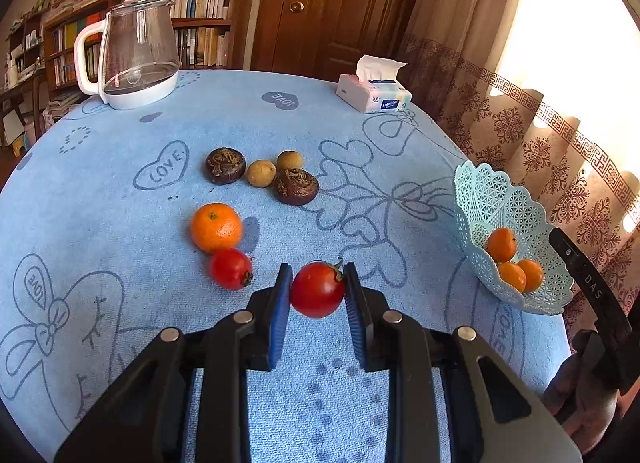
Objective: Organize fruits
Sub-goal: 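Carry the red tomato in the left gripper into the green basket and release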
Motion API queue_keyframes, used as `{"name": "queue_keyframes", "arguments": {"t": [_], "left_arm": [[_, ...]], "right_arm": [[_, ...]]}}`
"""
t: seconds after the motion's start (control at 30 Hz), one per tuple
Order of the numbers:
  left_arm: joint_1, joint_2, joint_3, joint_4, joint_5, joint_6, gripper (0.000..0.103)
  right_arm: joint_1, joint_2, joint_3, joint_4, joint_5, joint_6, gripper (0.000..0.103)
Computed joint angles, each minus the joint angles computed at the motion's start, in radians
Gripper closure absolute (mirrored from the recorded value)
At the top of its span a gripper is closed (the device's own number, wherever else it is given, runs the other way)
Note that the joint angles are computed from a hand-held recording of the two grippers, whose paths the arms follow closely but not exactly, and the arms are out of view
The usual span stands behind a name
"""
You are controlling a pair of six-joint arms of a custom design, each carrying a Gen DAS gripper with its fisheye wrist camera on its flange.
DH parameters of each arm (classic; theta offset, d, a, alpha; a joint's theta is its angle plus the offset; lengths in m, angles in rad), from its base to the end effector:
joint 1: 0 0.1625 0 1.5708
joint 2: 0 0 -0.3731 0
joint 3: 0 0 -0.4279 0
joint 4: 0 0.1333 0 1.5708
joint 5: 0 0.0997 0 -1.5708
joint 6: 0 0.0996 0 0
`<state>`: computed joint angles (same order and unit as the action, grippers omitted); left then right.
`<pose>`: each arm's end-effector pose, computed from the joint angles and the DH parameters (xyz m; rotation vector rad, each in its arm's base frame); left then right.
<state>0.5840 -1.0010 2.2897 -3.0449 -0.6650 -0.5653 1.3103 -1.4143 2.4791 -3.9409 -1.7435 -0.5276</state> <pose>-0.2418 -0.4135 0.0236 0.4016 2.4035 -0.9913 0.0127 -0.4033 0.2272 0.1423 -2.1055 1.4163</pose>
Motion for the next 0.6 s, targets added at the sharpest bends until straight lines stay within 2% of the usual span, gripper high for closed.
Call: {"name": "queue_keyframes", "arguments": {"t": [0.2, 0.4, 0.6], "left_arm": [[-0.023, 0.088, -0.087, -0.054, -0.047, 0.111, 0.077], [-0.034, 0.174, -0.182, -0.114, -0.138, 0.224, 0.076], [-0.04, 0.253, -0.258, -0.152, -0.196, 0.314, 0.076]], "right_arm": [[-0.008, 0.0, 0.002, -0.008, 0.003, 0.022, 0.045], [-0.02, -0.004, 0.001, -0.007, 0.001, 0.055, 0.044], [-0.025, -0.003, 0.001, -0.012, 0.001, 0.069, 0.044]]}}
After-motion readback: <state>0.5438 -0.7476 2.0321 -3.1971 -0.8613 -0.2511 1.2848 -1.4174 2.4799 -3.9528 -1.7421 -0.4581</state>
